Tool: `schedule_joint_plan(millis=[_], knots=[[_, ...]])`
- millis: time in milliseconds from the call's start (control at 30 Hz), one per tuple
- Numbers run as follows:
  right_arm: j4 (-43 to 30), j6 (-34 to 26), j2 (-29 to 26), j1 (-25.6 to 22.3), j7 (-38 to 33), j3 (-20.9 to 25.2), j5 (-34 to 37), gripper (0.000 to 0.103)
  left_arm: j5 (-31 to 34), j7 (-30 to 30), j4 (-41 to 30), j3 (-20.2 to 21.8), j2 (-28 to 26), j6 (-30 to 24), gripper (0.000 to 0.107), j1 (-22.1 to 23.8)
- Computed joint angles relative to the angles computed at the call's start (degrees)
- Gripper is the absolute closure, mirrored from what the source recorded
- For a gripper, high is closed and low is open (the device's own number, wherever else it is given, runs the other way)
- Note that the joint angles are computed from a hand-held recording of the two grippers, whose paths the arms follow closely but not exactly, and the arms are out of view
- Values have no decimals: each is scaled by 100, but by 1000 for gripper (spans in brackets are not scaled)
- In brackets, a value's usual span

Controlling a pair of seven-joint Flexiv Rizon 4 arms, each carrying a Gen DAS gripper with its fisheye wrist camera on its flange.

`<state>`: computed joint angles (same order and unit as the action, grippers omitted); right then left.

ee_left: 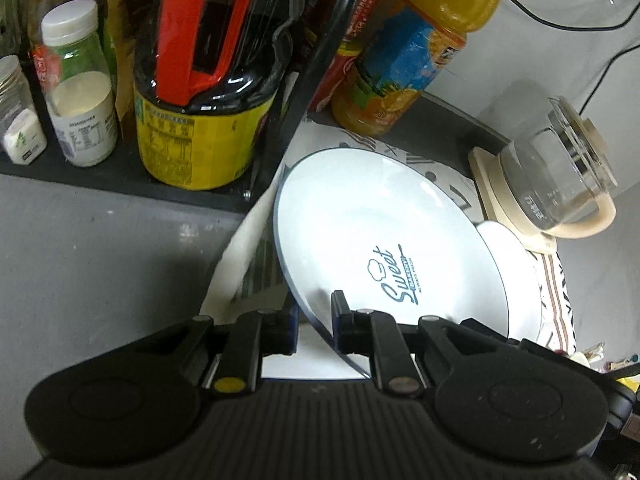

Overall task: Organize plates and bowls
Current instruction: 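Lift the 'Sweet' plate with the right gripper over the leaf-print plate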

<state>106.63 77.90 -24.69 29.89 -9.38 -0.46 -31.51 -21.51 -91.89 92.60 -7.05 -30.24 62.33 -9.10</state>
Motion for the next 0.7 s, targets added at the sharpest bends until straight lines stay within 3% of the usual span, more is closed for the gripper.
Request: schedule_joint_plan(millis=[267, 700], knots=[[378, 225, 285, 123, 129, -115, -457, 88, 8, 43, 327, 25, 291, 57, 93, -22], [737, 423, 529, -104, -775, 301, -382, 87, 207, -385, 1037, 201, 812, 228, 92, -187]])
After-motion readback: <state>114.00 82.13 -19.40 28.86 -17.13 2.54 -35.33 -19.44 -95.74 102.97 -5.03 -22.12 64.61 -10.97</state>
